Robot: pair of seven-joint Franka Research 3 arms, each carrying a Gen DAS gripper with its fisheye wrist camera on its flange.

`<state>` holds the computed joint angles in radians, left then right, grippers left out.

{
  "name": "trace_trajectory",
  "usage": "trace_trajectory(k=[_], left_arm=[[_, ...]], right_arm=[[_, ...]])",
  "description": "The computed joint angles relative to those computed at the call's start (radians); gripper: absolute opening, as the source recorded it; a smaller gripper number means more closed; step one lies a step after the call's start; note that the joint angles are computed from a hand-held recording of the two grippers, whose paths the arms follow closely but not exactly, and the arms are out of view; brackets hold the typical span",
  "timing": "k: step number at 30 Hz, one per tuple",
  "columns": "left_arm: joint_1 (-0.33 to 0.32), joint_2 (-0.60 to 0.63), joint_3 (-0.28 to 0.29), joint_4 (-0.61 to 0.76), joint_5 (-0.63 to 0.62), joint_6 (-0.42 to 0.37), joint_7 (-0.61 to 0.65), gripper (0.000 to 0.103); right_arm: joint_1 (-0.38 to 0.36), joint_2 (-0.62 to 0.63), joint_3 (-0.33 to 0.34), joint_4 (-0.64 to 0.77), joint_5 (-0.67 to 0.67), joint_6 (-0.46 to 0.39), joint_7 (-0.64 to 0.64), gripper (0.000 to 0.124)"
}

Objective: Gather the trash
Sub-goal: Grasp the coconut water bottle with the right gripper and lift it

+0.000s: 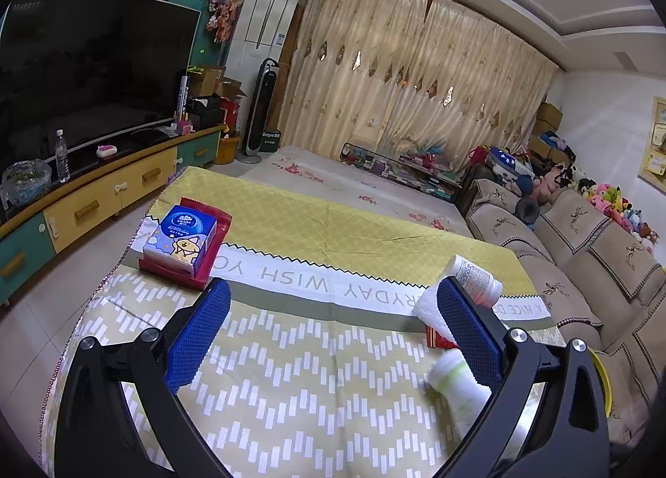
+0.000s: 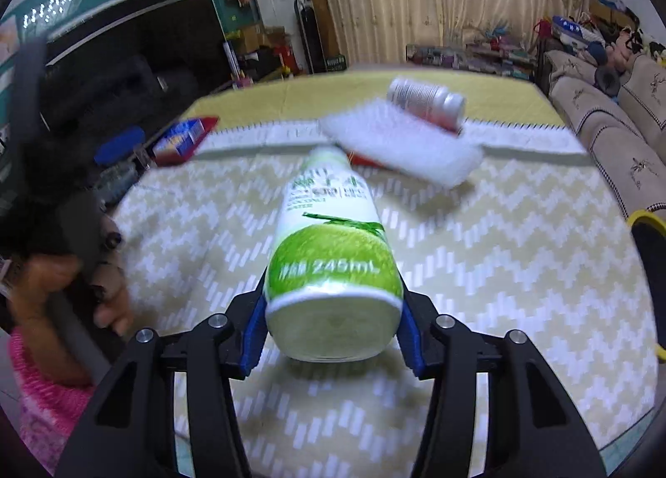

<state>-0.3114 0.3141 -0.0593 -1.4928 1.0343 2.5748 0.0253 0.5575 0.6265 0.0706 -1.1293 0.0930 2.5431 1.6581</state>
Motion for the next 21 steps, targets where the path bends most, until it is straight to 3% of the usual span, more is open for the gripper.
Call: trace_trajectory(k=[4, 10, 21], left_arm=[[-0.003, 0.007, -0.002, 0.010, -0.005, -0.009, 0.017, 0.098], [-0.009, 0.017, -0.002, 0.022, -0.015, -0.014, 0.042, 0.098], [-0.018, 0.036, 0.001, 0.041, -0.036, -0.015, 0.090, 0.098]], right_arm=[[-0.038, -0.101, 0.017, -0.129, 0.040, 0.089, -0.028, 0.049], [-0.090, -0.201, 0.038, -0.253, 0.110, 0.149, -0.067, 0.049], [-0.167, -0.278, 0.066, -0.340, 0.243, 0.166, -0.142, 0.049]])
